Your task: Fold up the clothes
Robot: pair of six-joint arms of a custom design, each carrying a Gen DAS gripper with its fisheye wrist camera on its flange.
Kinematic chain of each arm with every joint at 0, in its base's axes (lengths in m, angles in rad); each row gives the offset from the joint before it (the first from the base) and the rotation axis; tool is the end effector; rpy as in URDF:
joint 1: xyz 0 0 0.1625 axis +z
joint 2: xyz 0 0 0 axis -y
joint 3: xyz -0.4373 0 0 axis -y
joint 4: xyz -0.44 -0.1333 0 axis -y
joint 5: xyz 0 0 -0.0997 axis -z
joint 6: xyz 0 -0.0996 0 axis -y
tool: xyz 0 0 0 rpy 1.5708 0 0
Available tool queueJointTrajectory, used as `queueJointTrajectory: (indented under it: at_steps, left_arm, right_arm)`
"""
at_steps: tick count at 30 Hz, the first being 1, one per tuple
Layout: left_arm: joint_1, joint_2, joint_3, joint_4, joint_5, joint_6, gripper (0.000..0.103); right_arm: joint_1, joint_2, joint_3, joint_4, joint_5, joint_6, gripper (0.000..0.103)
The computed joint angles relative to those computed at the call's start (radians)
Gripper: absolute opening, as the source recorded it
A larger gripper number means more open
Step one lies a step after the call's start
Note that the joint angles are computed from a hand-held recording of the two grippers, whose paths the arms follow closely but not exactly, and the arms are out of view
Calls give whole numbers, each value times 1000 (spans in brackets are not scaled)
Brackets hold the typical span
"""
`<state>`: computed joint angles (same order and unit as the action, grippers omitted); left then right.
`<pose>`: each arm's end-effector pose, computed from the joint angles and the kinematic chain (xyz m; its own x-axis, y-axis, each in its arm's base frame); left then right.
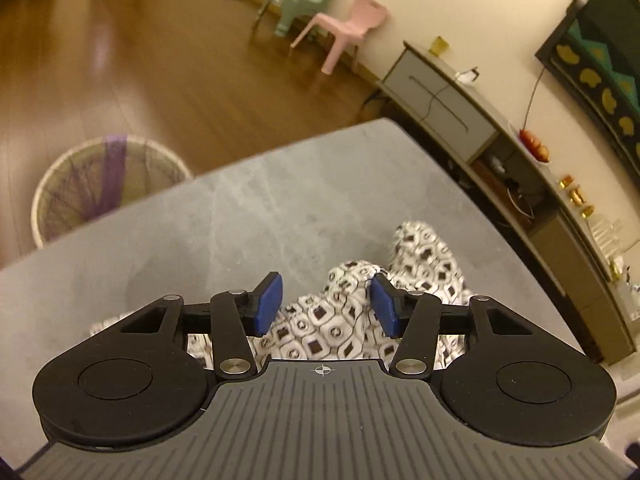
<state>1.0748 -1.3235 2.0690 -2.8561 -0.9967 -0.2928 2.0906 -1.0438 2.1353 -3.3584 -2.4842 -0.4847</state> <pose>-0.1011 -0.5807 0.2675 -0.9521 -0.0702 -0.2977 0.1394 0.7668 -0.6266 0.3147 -0.4402 0.1673 -0.5147 -0.1891 0.8362 -0.7018 0.6531 -0.2843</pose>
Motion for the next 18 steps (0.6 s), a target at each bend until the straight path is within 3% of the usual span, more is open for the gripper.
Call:
queueJointTrajectory:
  at_steps: [2,3,7,8,9,10,11,13,16,18]
  left_arm:
    - [17,-23,11,30,-29,-31,37]
    - [21,-34,20,37,-31,-25,37]
    - [33,-62,44,56,-27,-7,36]
    - [39,-63,44,58,-36,-8,35]
    - [41,-63,43,55,-43,-7,35]
    - [44,-64,43,52,-50,-4,35]
    - [48,-65,44,48,-60,6,35]
    - [60,-69,43,47,-89,19,34]
    - [77,-91,55,39,-114,25,25]
    - [66,-94,72,-2,-78,64,31]
  right_arm:
    - [-8,133,-156,25,40,-39,83]
    - [-27,174,-223,75,57,-20,83]
    - [-108,276,-454,437,72,169,81]
    - [-130,281,-486,538,94,211,69]
    - [-141,283,-507,611,103,221,41]
    - [-147,286,-514,647,103,233,26]
    - [-163,291,-517,641,119,207,14]
    - [-158,250,-470,505,199,95,7]
    - [-121,82,-302,191,457,-37,6]
    - [-100,52,-235,-19,482,-172,13]
